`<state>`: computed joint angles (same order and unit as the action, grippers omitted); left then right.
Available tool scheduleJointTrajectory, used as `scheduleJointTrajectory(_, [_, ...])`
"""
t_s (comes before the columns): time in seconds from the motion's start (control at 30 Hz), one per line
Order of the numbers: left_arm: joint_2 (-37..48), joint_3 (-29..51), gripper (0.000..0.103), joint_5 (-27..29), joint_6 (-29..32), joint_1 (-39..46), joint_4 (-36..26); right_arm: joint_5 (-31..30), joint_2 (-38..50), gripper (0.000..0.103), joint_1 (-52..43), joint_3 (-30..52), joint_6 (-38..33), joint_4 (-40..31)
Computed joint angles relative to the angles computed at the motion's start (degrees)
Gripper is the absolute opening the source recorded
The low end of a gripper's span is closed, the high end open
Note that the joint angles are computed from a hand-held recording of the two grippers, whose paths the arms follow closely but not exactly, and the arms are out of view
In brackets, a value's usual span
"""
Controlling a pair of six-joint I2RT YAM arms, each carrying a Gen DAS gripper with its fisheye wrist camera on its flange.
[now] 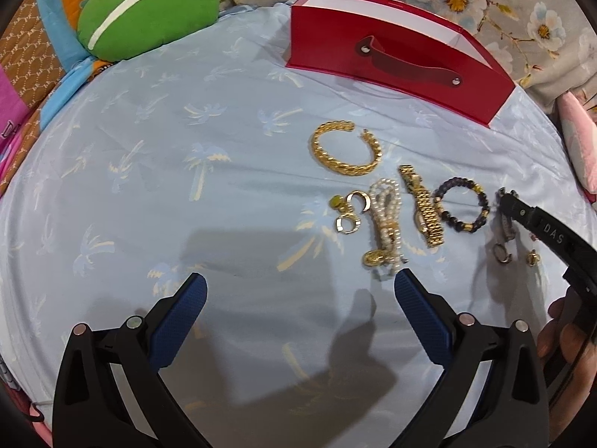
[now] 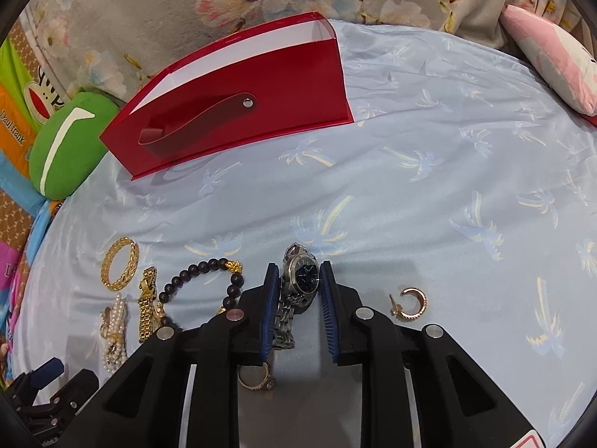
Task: Organize jewelry
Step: 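Grasp the silver watch with the right tool while the left tool grasps the pearl bracelet, then carry both items into the red box and open both tools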
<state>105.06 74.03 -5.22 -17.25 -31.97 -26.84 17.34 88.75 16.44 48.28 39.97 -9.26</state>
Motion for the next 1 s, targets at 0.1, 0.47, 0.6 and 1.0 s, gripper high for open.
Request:
scheduleJointTrajectory(0.1, [1.06, 1.71, 0.098, 1.63, -0.1, -0.61, 0.11, 0.84, -3.36, 0.02, 0.33, -1.9, 0.43, -0.65])
scheduleJointTrajectory(0.47, [6.08, 6.74, 0.059, 2.57, 0.09, -3.04, 0.11, 1.2, -11.2, 0.02, 1.82, -6.14, 2.63, -4.27])
scheduleJointTrajectory(0.6, [6.47, 6.75, 0.049, 3.15, 0.81, -3.31, 1.36, 0.82, -11.77, 0.02, 2.18, -6.58, 2.79, -4.37])
scheduleJointTrajectory(1.0, [1.69, 1.97, 0.011, 6.27, 4.03, -2.53, 6.75, 1.96, -13.36, 0.02, 4.73, -7.47, 3.15, -5.19])
